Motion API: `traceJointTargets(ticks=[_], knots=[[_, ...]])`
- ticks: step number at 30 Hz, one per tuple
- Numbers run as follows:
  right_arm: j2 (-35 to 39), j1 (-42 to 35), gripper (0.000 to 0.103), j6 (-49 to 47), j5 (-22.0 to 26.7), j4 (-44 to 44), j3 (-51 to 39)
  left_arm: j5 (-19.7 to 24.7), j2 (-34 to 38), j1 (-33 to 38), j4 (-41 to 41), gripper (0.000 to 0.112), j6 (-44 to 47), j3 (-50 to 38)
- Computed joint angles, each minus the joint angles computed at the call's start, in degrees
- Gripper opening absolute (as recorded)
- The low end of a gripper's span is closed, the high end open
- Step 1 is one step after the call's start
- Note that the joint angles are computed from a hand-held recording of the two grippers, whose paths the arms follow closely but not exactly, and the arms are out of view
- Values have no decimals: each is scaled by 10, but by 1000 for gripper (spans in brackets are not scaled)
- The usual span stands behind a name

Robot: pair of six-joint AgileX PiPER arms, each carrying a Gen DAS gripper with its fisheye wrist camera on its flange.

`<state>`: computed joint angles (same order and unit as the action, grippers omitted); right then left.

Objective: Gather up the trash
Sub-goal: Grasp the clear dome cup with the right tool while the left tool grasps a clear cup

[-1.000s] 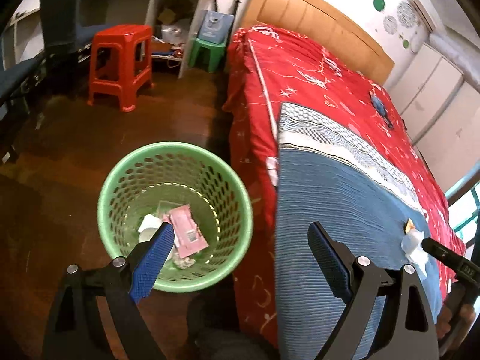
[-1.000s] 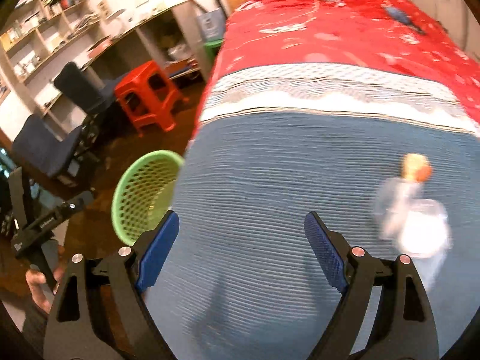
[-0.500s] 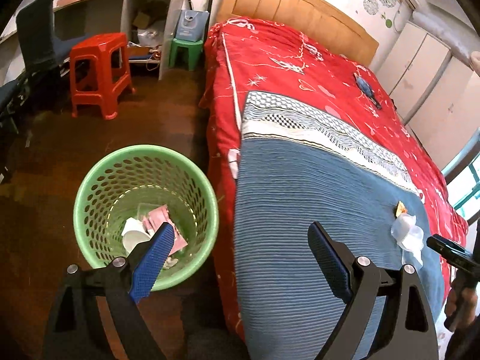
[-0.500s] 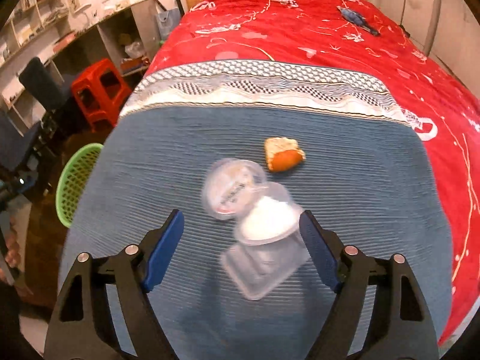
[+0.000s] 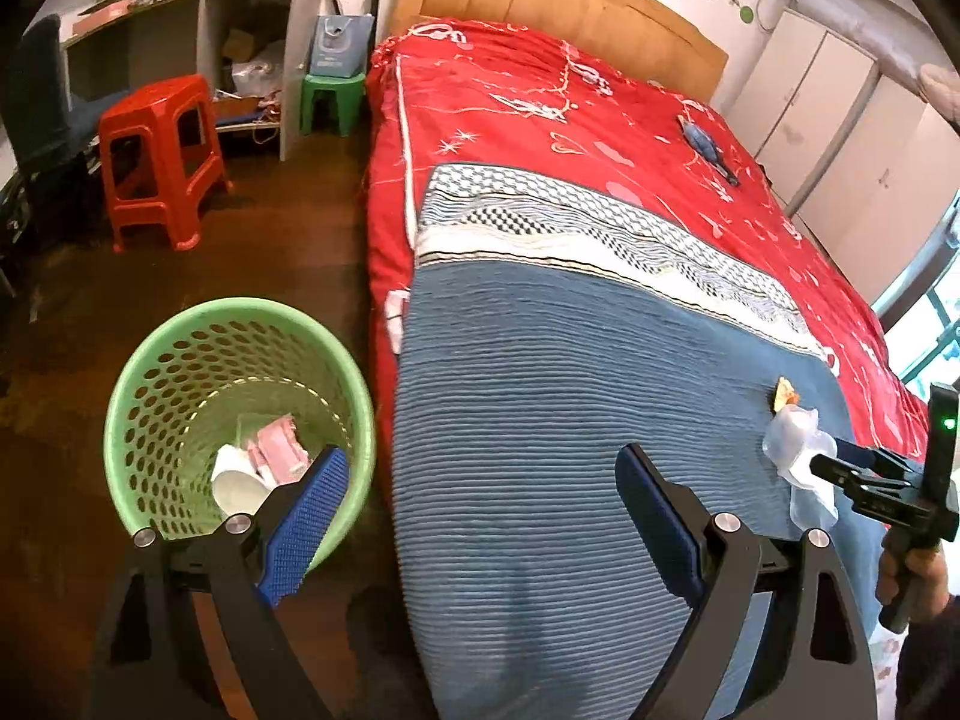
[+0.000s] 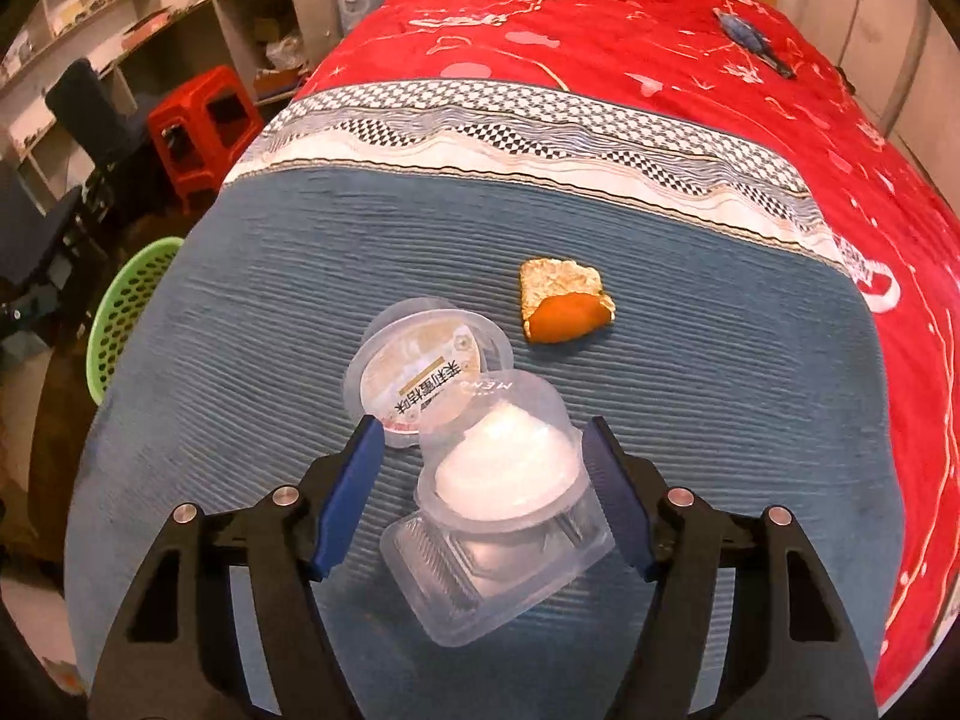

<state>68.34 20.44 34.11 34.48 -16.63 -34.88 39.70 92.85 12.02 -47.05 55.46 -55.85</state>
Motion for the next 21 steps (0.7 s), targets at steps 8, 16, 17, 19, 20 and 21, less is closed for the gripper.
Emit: traceJointTargets(ticks=[8,16,17,19,20,21], knots=[[23,15,58,47,0,-61,1,-8,-3,-54,9,87,-22,-3],[-57,1,57,35,7,-24,19,-16,4,-152,13,87,-48,-14],[-70,3,57,39,13,-25,20,-15,7,-165,12,87,-51,-18],[-90,4,57,43,26,-25,22,-21,11,-192,12,87,-57,-20],[-102,4,57,47,33,-27,23,-29,15,-215,15,87,-61,-23],[-113,7,57,56,41,-34,25,-36,18,-231,17,87,-65,-24]])
